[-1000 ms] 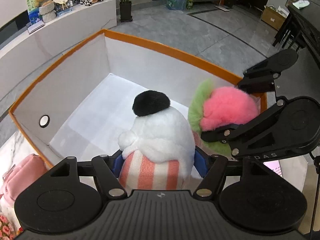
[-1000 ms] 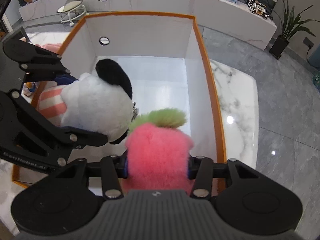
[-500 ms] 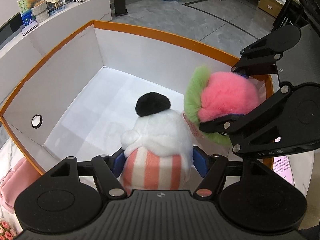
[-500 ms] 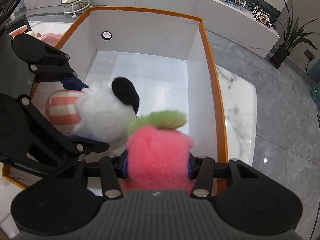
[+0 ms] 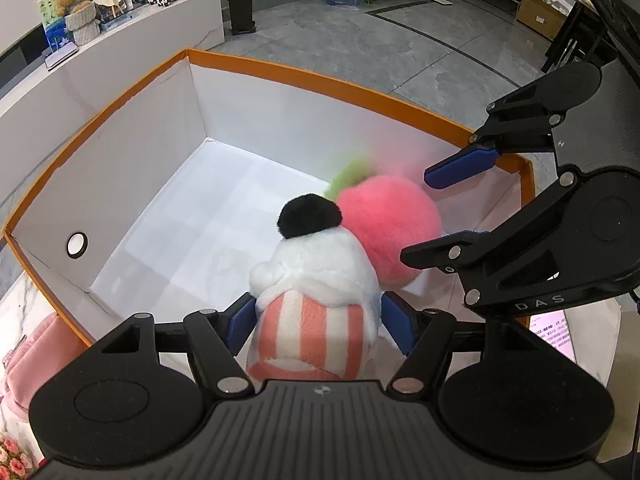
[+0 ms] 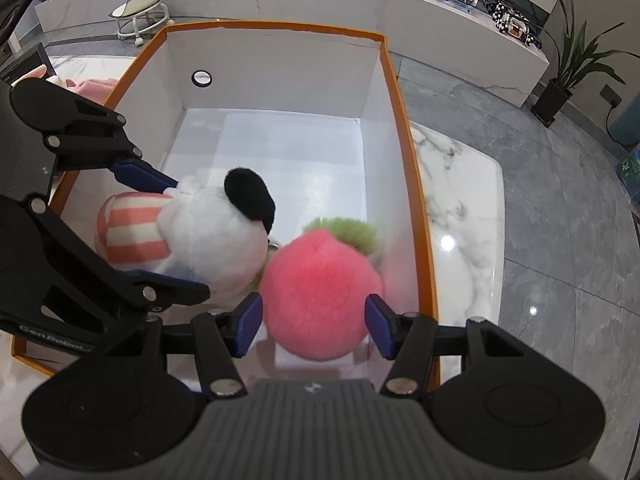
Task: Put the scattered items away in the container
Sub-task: 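Lower both plushes into the orange box and open both tools, then raise both open tools out of the orange box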
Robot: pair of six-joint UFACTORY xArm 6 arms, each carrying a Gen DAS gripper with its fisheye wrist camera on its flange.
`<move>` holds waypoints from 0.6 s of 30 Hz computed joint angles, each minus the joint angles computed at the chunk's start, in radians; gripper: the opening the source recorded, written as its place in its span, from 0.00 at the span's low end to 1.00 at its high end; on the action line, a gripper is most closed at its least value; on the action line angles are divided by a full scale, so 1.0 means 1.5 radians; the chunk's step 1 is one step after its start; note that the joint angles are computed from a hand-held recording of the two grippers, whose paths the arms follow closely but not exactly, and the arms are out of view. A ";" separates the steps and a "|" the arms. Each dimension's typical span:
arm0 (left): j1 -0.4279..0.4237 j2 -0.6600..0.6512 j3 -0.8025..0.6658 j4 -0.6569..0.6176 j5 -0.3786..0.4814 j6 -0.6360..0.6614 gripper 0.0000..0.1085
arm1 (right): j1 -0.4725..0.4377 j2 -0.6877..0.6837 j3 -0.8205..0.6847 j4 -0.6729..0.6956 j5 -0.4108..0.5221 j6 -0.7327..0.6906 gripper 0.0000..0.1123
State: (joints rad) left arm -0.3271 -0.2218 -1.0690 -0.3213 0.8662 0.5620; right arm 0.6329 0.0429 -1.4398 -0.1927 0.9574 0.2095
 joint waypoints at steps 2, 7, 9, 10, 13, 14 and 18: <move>-0.002 0.012 -0.011 0.000 -0.004 -0.001 0.73 | 0.000 -0.001 -0.001 0.000 0.001 0.001 0.53; -0.004 0.019 -0.027 -0.002 -0.001 -0.002 0.73 | 0.001 -0.003 -0.007 -0.004 0.010 0.004 0.54; -0.004 0.017 -0.031 -0.003 -0.001 -0.002 0.74 | 0.003 -0.006 -0.011 -0.007 0.015 0.007 0.54; -0.004 0.015 -0.032 -0.002 -0.002 -0.003 0.75 | 0.004 -0.007 -0.013 -0.009 0.017 0.010 0.54; -0.002 0.008 -0.035 0.004 0.000 -0.022 0.86 | 0.008 -0.013 -0.018 -0.017 0.025 0.018 0.54; -0.001 0.008 -0.038 0.004 0.006 -0.026 0.87 | 0.010 -0.015 -0.020 -0.018 0.027 0.019 0.54; 0.005 0.001 -0.048 -0.005 0.026 -0.023 0.87 | 0.017 -0.024 -0.025 -0.026 0.039 0.023 0.54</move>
